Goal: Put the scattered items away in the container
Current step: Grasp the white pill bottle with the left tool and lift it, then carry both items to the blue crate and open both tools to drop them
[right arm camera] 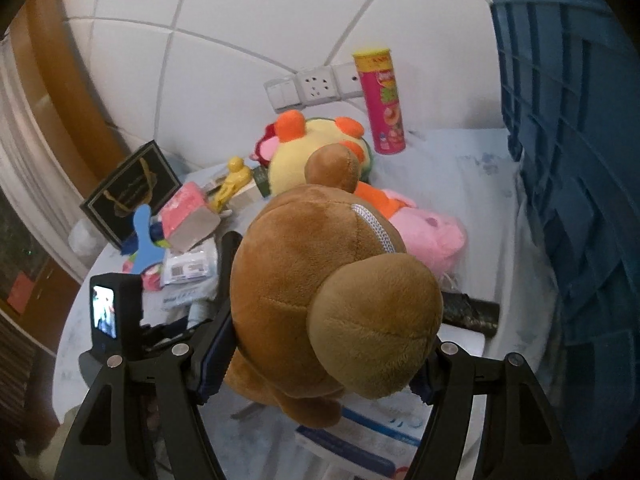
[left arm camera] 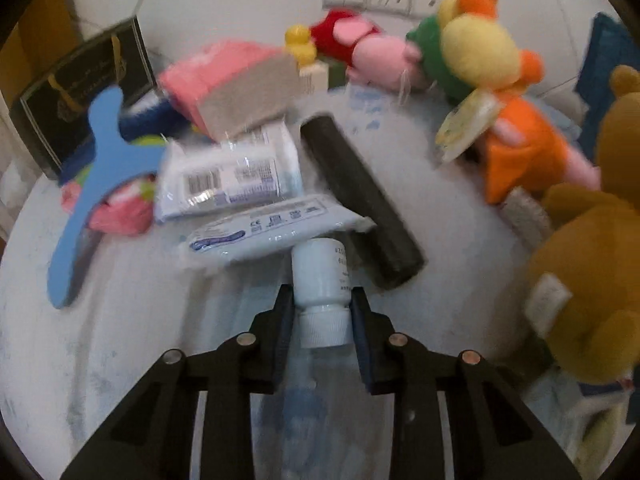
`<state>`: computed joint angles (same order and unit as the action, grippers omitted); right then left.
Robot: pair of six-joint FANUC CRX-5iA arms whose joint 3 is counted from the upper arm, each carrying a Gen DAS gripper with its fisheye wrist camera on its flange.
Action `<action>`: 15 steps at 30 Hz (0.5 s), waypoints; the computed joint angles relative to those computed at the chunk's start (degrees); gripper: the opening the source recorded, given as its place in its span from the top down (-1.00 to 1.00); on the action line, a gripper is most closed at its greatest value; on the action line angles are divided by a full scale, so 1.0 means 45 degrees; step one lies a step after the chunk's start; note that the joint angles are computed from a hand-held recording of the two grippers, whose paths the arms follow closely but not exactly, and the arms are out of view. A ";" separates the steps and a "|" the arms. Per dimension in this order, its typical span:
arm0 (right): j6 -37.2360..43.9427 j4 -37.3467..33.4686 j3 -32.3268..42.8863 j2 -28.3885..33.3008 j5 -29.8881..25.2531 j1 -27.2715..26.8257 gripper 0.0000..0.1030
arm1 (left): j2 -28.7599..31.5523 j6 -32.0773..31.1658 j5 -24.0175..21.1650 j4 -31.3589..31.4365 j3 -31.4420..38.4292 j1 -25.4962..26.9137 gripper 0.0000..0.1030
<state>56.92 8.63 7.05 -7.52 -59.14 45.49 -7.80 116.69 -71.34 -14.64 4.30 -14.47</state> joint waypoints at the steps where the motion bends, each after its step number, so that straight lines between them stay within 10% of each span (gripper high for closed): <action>1: -0.0163 0.0302 0.0035 -0.0051 -0.0054 0.0213 -0.39 | -0.0243 -0.0060 0.0042 0.0016 -0.0018 -0.0036 0.47; 15: -0.2801 0.5116 0.1748 -0.0661 -0.1374 0.3436 -0.39 | -0.1899 -0.1826 -0.1076 0.0086 0.3041 -0.0436 0.47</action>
